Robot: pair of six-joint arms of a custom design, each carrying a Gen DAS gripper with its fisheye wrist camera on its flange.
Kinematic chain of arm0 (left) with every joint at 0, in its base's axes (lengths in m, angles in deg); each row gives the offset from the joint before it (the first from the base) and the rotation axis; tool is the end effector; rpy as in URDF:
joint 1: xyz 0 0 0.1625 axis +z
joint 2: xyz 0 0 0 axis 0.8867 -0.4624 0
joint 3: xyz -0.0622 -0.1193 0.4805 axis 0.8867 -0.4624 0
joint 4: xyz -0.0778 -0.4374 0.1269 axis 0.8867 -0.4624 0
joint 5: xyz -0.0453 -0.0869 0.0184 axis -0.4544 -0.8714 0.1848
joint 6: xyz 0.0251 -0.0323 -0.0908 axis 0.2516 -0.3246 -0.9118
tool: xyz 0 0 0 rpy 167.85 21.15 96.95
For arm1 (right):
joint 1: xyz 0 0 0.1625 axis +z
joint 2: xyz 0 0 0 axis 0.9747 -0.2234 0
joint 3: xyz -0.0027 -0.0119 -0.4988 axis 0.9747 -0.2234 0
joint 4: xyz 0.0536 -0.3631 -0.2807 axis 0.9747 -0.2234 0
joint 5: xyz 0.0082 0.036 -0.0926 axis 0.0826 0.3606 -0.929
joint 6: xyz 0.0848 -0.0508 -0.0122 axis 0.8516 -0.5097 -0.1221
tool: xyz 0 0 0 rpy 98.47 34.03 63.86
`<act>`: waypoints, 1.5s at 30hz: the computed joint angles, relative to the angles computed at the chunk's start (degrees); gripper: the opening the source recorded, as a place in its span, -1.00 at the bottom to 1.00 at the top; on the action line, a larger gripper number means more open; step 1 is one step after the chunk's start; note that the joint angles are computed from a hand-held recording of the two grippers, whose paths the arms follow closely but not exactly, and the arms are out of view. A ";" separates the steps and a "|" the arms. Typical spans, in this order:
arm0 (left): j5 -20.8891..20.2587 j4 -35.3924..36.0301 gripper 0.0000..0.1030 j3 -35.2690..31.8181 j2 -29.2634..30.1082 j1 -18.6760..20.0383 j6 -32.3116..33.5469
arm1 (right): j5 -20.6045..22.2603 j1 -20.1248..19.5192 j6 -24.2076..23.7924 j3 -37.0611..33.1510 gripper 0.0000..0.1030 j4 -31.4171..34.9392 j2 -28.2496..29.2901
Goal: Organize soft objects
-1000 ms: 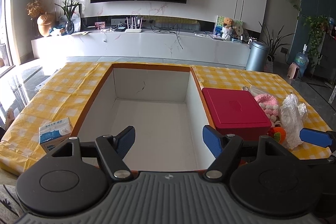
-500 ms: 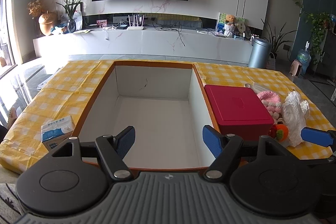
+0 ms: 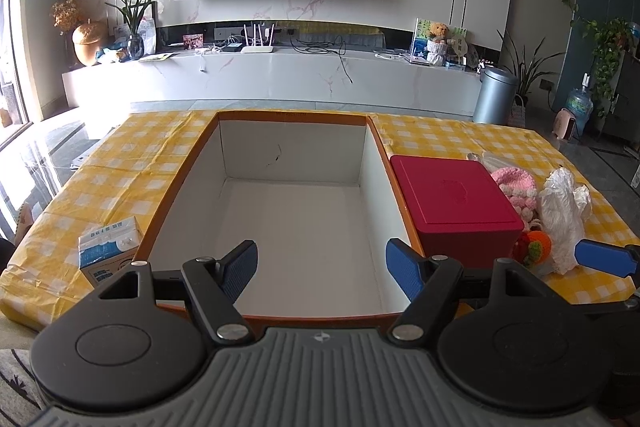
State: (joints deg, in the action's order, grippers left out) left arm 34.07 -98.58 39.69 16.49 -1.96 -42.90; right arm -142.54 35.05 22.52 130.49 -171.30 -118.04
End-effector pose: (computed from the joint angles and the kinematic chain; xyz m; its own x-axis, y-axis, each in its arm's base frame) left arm -0.1623 -0.7252 0.3497 -0.7305 -0.1817 -0.6582 0.4637 0.5756 -0.6735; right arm 0.3883 -0.7454 0.0763 -0.6445 -0.2893 0.7078 -0.7126 0.5628 -0.4189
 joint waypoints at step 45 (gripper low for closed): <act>0.60 13.03 0.68 -5.33 2.20 -0.84 -1.89 | 5.92 -7.09 19.50 0.61 0.95 18.91 -10.05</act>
State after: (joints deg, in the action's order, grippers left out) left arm 34.67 -85.55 34.36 18.69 -2.80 -44.79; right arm -136.62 27.97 42.02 131.11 -152.39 -128.09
